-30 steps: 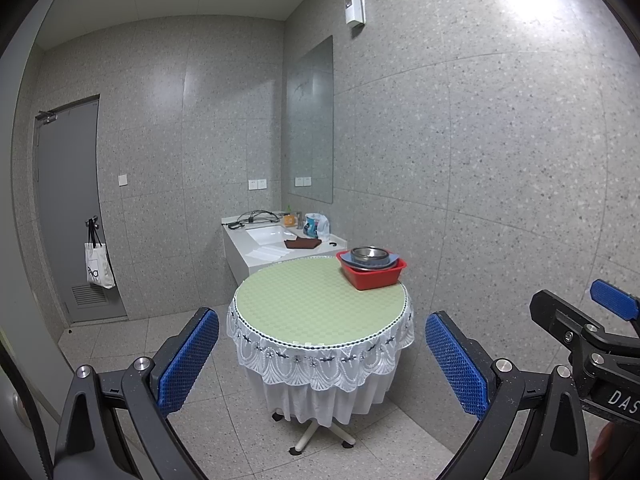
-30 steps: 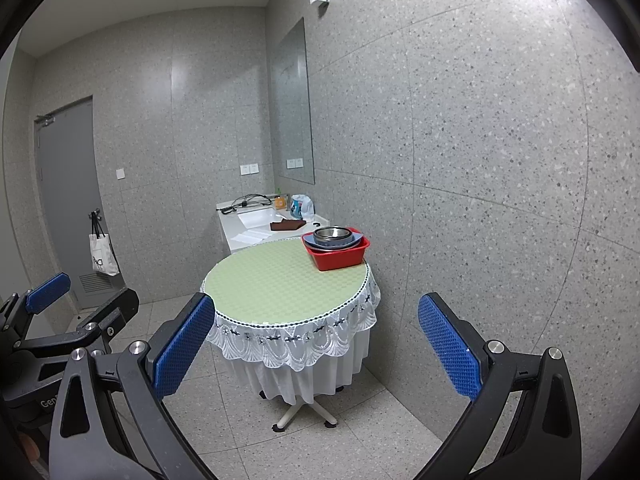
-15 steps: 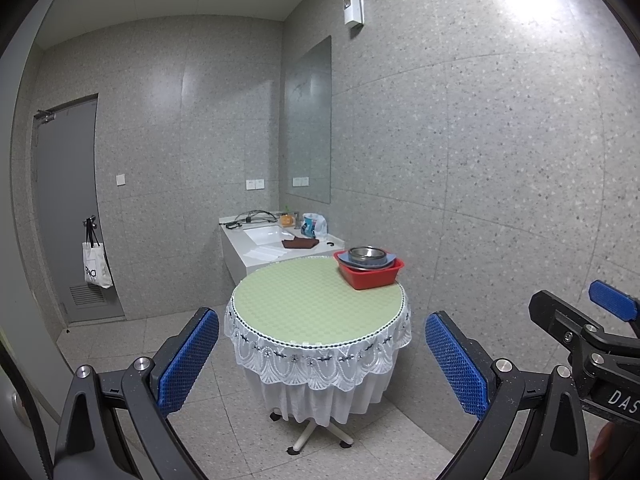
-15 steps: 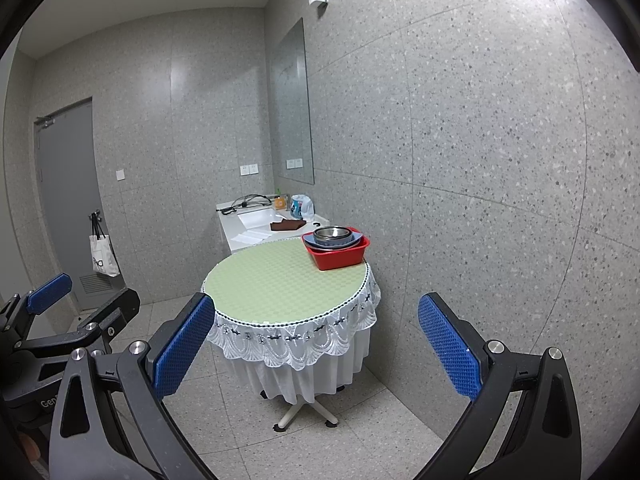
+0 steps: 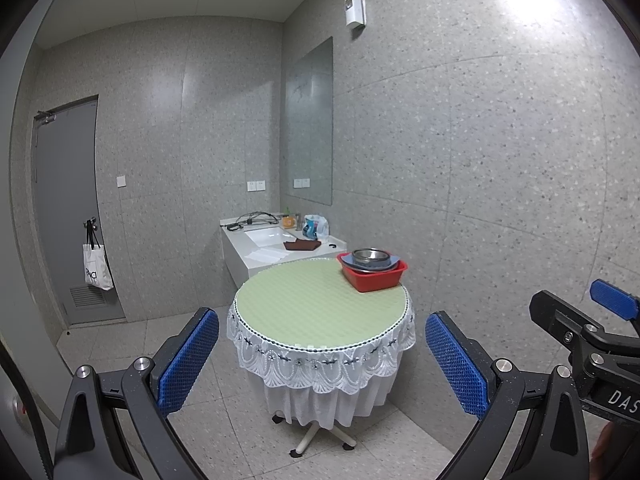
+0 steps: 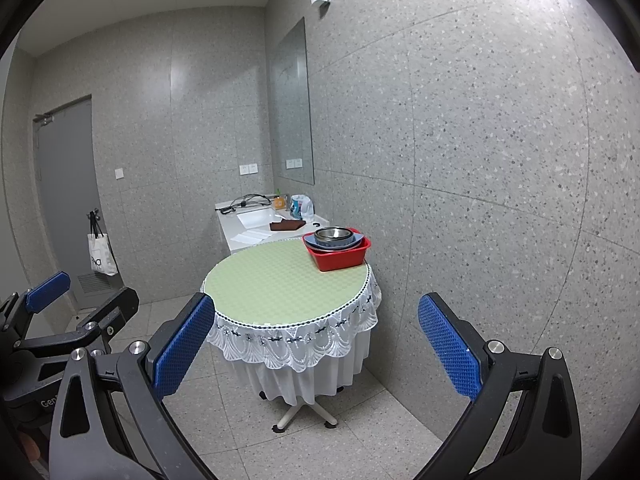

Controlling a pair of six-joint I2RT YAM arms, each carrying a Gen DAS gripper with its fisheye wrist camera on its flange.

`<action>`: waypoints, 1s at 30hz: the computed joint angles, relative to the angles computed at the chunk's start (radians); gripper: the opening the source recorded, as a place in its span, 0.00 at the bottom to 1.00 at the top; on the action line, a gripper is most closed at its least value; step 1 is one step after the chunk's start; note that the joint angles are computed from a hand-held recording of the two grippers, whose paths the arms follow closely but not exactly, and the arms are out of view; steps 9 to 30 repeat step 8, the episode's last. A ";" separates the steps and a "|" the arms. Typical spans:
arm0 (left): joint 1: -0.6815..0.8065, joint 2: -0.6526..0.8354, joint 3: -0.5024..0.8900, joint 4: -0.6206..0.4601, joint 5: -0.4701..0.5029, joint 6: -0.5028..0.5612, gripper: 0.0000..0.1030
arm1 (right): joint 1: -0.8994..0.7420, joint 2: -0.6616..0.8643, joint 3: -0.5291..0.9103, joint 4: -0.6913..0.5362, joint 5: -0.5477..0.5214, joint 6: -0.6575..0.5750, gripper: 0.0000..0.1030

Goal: Organize plates and bowls

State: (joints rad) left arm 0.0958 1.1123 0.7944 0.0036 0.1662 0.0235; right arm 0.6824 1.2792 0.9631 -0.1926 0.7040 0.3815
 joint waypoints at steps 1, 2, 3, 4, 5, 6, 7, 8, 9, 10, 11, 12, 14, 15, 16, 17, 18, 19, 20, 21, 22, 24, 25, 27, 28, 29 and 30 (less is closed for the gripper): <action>0.002 0.003 0.000 0.004 0.002 0.001 0.99 | -0.001 0.004 0.002 0.001 0.000 -0.001 1.00; 0.006 0.009 0.002 0.008 0.007 0.002 0.99 | 0.000 0.010 0.006 0.003 0.002 -0.001 1.00; 0.009 0.017 0.005 0.012 0.010 0.003 0.99 | 0.000 0.017 0.010 0.005 0.004 -0.001 1.00; 0.011 0.022 0.006 0.015 0.012 0.004 0.99 | -0.001 0.024 0.017 0.005 0.003 -0.001 1.00; 0.015 0.028 0.009 0.019 0.016 0.005 0.99 | -0.001 0.032 0.022 0.006 0.005 -0.002 1.00; 0.019 0.038 0.014 0.024 0.021 0.008 0.99 | 0.002 0.036 0.023 0.007 0.009 -0.001 1.00; 0.025 0.047 0.017 0.030 0.027 0.010 0.99 | 0.002 0.047 0.031 0.009 0.010 0.000 1.00; 0.026 0.055 0.021 0.033 0.028 0.010 0.99 | 0.001 0.054 0.035 0.011 0.010 0.001 1.00; 0.026 0.055 0.021 0.033 0.028 0.010 0.99 | 0.001 0.054 0.035 0.011 0.010 0.001 1.00; 0.026 0.055 0.021 0.033 0.028 0.010 0.99 | 0.001 0.054 0.035 0.011 0.010 0.001 1.00; 0.026 0.055 0.021 0.033 0.028 0.010 0.99 | 0.001 0.054 0.035 0.011 0.010 0.001 1.00; 0.026 0.055 0.021 0.033 0.028 0.010 0.99 | 0.001 0.054 0.035 0.011 0.010 0.001 1.00; 0.026 0.055 0.021 0.033 0.028 0.010 0.99 | 0.001 0.054 0.035 0.011 0.010 0.001 1.00; 0.026 0.055 0.021 0.033 0.028 0.010 0.99 | 0.001 0.054 0.035 0.011 0.010 0.001 1.00; 0.026 0.055 0.021 0.033 0.028 0.010 0.99 | 0.001 0.054 0.035 0.011 0.010 0.001 1.00; 0.026 0.055 0.021 0.033 0.028 0.010 0.99 | 0.001 0.054 0.035 0.011 0.010 0.001 1.00; 0.026 0.055 0.021 0.033 0.028 0.010 0.99 | 0.001 0.054 0.035 0.011 0.010 0.001 1.00; 0.026 0.055 0.021 0.033 0.028 0.010 0.99 | 0.001 0.054 0.035 0.011 0.010 0.001 1.00; 0.026 0.055 0.021 0.033 0.028 0.010 0.99 | 0.001 0.054 0.035 0.011 0.010 0.001 1.00; 0.026 0.055 0.021 0.033 0.028 0.010 0.99 | 0.001 0.054 0.035 0.011 0.010 0.001 1.00; 0.026 0.055 0.021 0.033 0.028 0.010 0.99 | 0.001 0.054 0.035 0.011 0.010 0.001 1.00; 0.026 0.055 0.021 0.033 0.028 0.010 0.99 | 0.001 0.054 0.035 0.011 0.010 0.001 1.00; 0.026 0.055 0.021 0.033 0.028 0.010 0.99 | 0.001 0.054 0.035 0.011 0.010 0.001 1.00; 0.026 0.055 0.021 0.033 0.028 0.010 0.99 | 0.001 0.054 0.035 0.011 0.010 0.001 1.00; 0.026 0.055 0.021 0.033 0.028 0.010 0.99 | 0.001 0.054 0.035 0.011 0.010 0.001 1.00; 0.026 0.055 0.021 0.033 0.028 0.010 0.99 | 0.001 0.054 0.035 0.011 0.010 0.001 1.00; 0.026 0.055 0.021 0.033 0.028 0.010 0.99 | 0.001 0.054 0.035 0.011 0.010 0.001 1.00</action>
